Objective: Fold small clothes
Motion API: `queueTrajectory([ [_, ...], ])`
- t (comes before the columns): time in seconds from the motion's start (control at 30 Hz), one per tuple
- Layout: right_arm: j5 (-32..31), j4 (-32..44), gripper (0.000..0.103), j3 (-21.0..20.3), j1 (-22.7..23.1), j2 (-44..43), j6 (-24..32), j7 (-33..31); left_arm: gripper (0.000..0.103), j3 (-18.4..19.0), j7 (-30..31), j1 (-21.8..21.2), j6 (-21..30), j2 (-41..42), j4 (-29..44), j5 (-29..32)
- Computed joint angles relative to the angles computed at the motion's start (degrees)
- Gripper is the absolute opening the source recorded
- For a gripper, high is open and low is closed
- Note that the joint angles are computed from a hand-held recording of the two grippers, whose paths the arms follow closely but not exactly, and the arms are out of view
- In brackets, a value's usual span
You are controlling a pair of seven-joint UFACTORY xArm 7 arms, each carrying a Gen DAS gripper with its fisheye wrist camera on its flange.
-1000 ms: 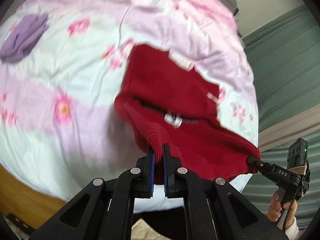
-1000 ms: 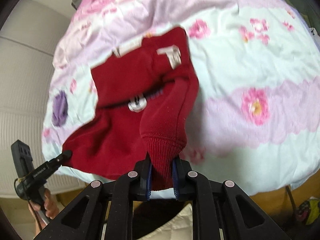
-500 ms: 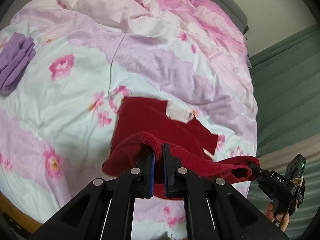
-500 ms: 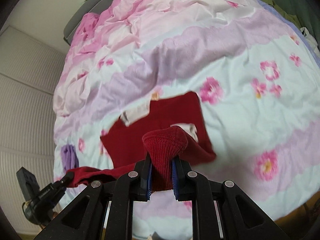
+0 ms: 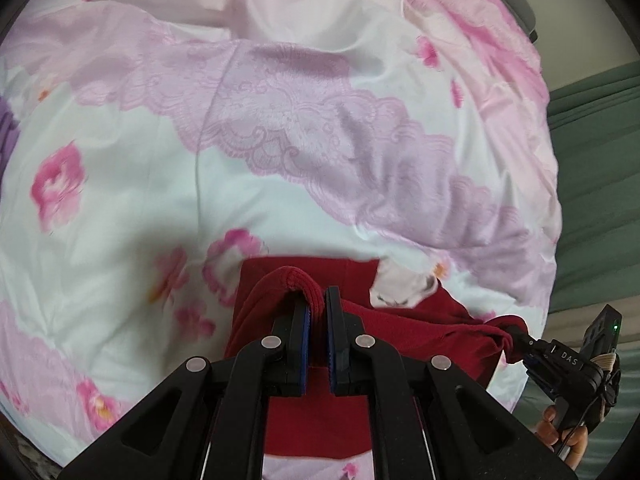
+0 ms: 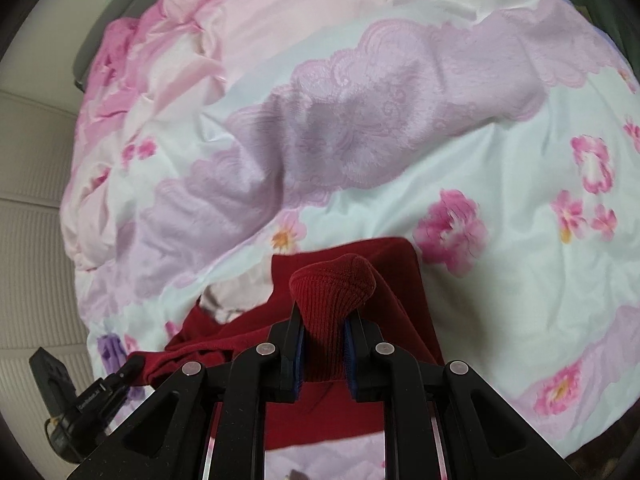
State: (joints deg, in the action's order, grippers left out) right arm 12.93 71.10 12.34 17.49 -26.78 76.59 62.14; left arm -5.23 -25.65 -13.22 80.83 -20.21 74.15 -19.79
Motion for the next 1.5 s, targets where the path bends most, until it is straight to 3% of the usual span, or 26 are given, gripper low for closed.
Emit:
queueTrajectory([
  [0.2,1.5,0.4,0.023,-1.4,0.0,4.2,-1.0,-1.8,0.010,0.3,-1.7,0.4,0.8,3.3,0.9,-0.7],
  [0.27,1.8,0.7,0.034,-1.7,0.0,4.8,-1.5,-2.5,0.010,0.2,-1.1,0.4,2.3,4.1,2.1,0.0],
  [0.3,1.4,1.3,0.046,-1.7,0.0,5.1,-1.4,-2.7,0.011,0.2,-0.6,0.3,2.8,4.3,2.7,0.1],
  [0.33,-0.1,2.6,0.057,-1.3,-0.2,5.4,-1.1,-3.0,0.011,0.2,-0.2,0.3,3.1,4.5,3.2,0.1],
  [0.4,-5.4,6.8,0.067,0.1,-0.7,6.4,1.3,-3.7,0.013,-0.1,1.4,0.1,4.0,4.9,4.9,1.2],
  [0.47,-9.5,10.8,0.068,1.1,-0.8,7.5,3.9,-5.8,0.027,-0.8,4.5,-0.3,4.6,5.4,7.1,3.9],
  [0.53,-12.0,14.3,0.068,1.5,-0.5,8.8,6.8,-8.7,0.080,-2.8,6.4,-0.2,3.4,5.0,9.0,11.6],
  [0.57,-12.8,15.5,0.068,1.7,-0.2,9.2,8.1,-10.4,0.083,-3.3,6.9,-0.2,2.3,4.6,9.3,14.2],
  [0.63,-14.2,17.4,0.068,2.1,0.4,9.8,10.4,-13.5,0.083,-4.0,10.7,-0.6,1.0,4.4,11.0,18.1],
  [0.73,-15.4,17.4,0.068,2.7,1.2,9.3,12.2,-17.0,0.083,-3.1,24.8,-3.5,1.4,5.4,13.9,14.8],
  [0.83,-13.4,15.3,0.068,2.4,1.8,8.0,12.5,-18.5,0.084,-3.2,39.5,-6.4,6.8,8.5,17.7,10.0],
  [0.9,-11.5,13.3,0.068,2.2,1.9,6.8,12.3,-18.7,0.083,-4.0,44.8,-7.3,9.3,10.6,19.3,9.2],
  [1.07,-9.6,10.4,0.068,2.8,2.2,4.7,12.8,-18.5,0.083,-4.5,49.1,-7.4,14.6,16.2,21.8,7.2],
  [1.2,-8.3,9.1,0.068,3.0,2.4,4.1,12.6,-17.7,0.071,-4.2,49.9,-6.5,20.7,20.3,24.5,6.4],
  [1.37,-6.0,6.9,0.068,2.9,2.5,3.8,11.3,-16.1,0.067,-3.8,50.0,-5.5,23.1,22.3,25.6,6.0],
  [1.43,-5.3,6.5,0.068,2.8,2.7,4.0,11.0,-15.7,0.050,-3.8,50.1,-5.2,26.3,23.9,27.2,4.3],
  [1.5,-4.8,6.4,0.068,2.7,2.9,4.3,10.8,-15.4,0.043,-4.0,51.2,-5.1,28.8,24.9,28.3,3.3],
])
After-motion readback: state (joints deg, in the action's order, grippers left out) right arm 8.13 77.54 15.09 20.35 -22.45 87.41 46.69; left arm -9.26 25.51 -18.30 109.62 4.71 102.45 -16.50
